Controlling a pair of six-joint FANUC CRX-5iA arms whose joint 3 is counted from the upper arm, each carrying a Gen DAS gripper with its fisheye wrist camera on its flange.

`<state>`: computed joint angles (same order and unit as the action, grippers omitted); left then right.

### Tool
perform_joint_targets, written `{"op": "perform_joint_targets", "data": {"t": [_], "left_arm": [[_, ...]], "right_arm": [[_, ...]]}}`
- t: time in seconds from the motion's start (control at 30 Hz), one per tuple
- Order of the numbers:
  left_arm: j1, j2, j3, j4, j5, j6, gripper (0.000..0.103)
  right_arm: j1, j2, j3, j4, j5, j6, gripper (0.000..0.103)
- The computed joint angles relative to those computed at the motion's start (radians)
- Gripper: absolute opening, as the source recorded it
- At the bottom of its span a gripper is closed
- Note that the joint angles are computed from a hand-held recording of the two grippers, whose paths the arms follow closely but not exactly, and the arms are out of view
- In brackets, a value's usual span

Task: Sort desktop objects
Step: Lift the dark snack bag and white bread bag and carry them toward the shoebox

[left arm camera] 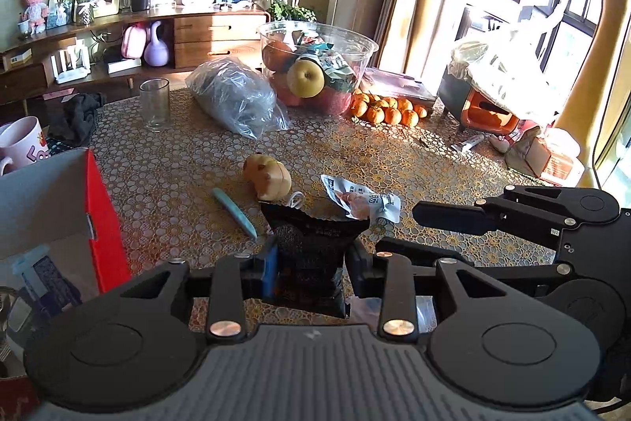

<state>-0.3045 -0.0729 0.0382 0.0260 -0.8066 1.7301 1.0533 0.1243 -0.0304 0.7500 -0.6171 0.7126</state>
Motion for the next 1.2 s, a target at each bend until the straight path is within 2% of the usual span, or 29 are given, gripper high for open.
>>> {"op": "perform_joint_targets", "data": {"t": [0.07,0.17,0.27,0.37,0.47,0.53,0.57,0.8,1.0,1.13,1.2], "left_arm": [[0.006,-0.019,-0.012,-0.012,-0.010,0.004,0.033],[0.023,-0.049,-0.048,-0.005,-0.008,0.006,0.033],[0.038,-0.071,-0.075,0.003,-0.011,-0.001,0.033],[0.052,-0.088,-0.101,0.020,-0.004,-0.010,0.033],[0.057,-0.101,-0.119,0.031,0.004,-0.018,0.033],[0.058,-0.106,-0.127,0.033,0.003,-0.021,0.033],[0.056,-0.107,-0.129,0.032,0.000,-0.019,0.033],[0.050,-0.121,-0.149,0.026,-0.017,-0.002,0.033],[0.040,-0.128,-0.156,0.011,-0.043,0.012,0.033],[0.039,-0.130,-0.154,0.003,-0.054,0.016,0.033],[0.039,-0.130,-0.150,-0.001,-0.057,0.020,0.033]], "right_arm": [[0.010,0.021,0.010,0.031,-0.037,0.015,0.035],[0.014,0.060,0.070,-0.071,-0.129,0.060,0.035],[0.018,0.036,0.022,-0.069,-0.106,0.033,0.037],[0.031,0.027,0.028,-0.114,-0.142,0.088,0.038],[0.047,-0.011,-0.003,-0.118,-0.130,0.100,0.048],[0.058,-0.029,-0.015,-0.141,-0.132,0.122,0.067],[0.067,-0.034,-0.017,-0.154,-0.142,0.136,0.068],[0.092,-0.025,-0.008,-0.259,-0.197,0.200,0.068],[0.097,-0.003,-0.011,-0.276,-0.200,0.203,0.068],[0.095,0.014,-0.003,-0.265,-0.217,0.198,0.057],[0.092,0.017,-0.001,-0.268,-0.219,0.200,0.055]]}}
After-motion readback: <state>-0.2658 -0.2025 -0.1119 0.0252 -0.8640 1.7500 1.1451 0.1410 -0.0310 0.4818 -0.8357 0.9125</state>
